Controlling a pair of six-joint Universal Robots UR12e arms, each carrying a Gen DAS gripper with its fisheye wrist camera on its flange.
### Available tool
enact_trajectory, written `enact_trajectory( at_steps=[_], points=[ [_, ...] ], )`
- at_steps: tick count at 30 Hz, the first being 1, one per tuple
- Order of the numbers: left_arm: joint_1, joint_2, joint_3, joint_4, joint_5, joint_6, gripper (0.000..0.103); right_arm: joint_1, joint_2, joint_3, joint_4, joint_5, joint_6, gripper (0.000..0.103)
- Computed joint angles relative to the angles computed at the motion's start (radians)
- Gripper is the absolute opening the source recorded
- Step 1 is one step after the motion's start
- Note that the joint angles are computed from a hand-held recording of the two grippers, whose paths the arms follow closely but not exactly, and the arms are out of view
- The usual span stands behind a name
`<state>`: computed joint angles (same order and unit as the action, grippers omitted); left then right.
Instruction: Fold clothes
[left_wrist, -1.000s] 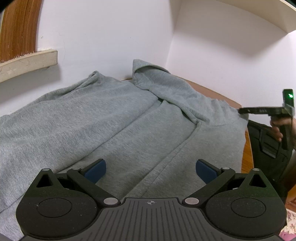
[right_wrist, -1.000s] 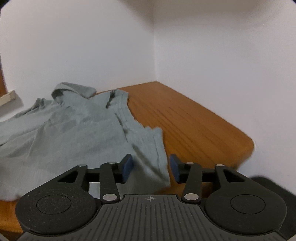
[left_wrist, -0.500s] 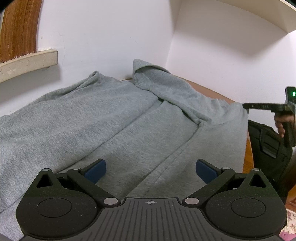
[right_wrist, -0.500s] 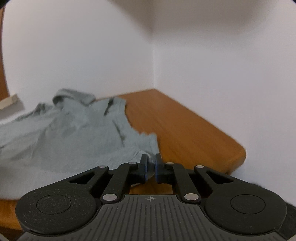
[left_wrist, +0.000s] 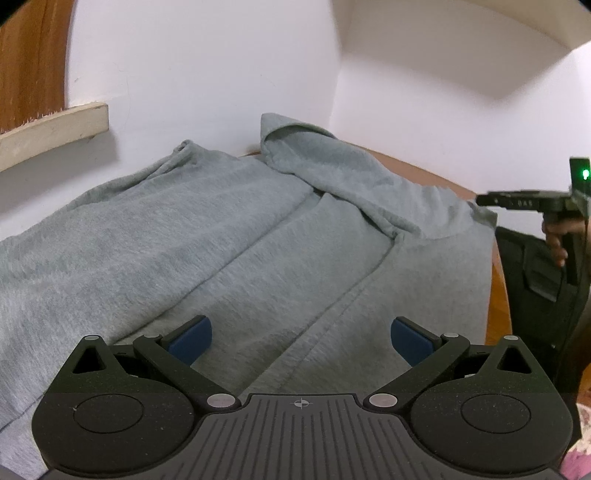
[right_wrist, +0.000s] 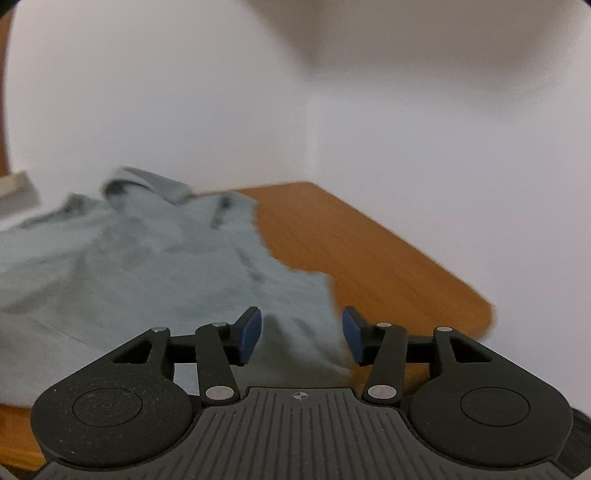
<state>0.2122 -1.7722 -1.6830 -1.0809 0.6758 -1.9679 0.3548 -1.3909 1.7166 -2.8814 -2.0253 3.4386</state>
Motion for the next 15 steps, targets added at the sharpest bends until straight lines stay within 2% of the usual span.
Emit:
enact_trajectory(
  at_steps=[3,4,7,11,13,15],
  points=[
    [-0.001,0.006,-0.010,0.023,0.014,0.002,0.103,-0.002,0.021,-0.009,-0.006,0.072,0.004,0.060],
    [-0.001,0.009,-0.014,0.032,0.019,0.003,0.103,-0.001,0.028,-0.009,-0.006,0.073,0.007,0.063],
    [0.000,0.013,-0.021,0.050,0.027,-0.003,0.103,0.001,0.042,0.027,-0.128,0.061,0.000,0.065],
    [-0.003,0.012,-0.022,0.060,0.029,-0.017,0.103,0.012,0.062,0.049,-0.236,0.019,-0.067,0.065],
    [-0.006,0.011,-0.022,0.065,0.030,-0.021,0.103,0.010,0.065,0.051,-0.255,0.018,-0.060,0.066],
    [-0.009,0.011,-0.025,0.078,0.036,-0.024,0.103,0.009,0.063,0.040,-0.218,0.018,-0.058,0.066]
  ],
)
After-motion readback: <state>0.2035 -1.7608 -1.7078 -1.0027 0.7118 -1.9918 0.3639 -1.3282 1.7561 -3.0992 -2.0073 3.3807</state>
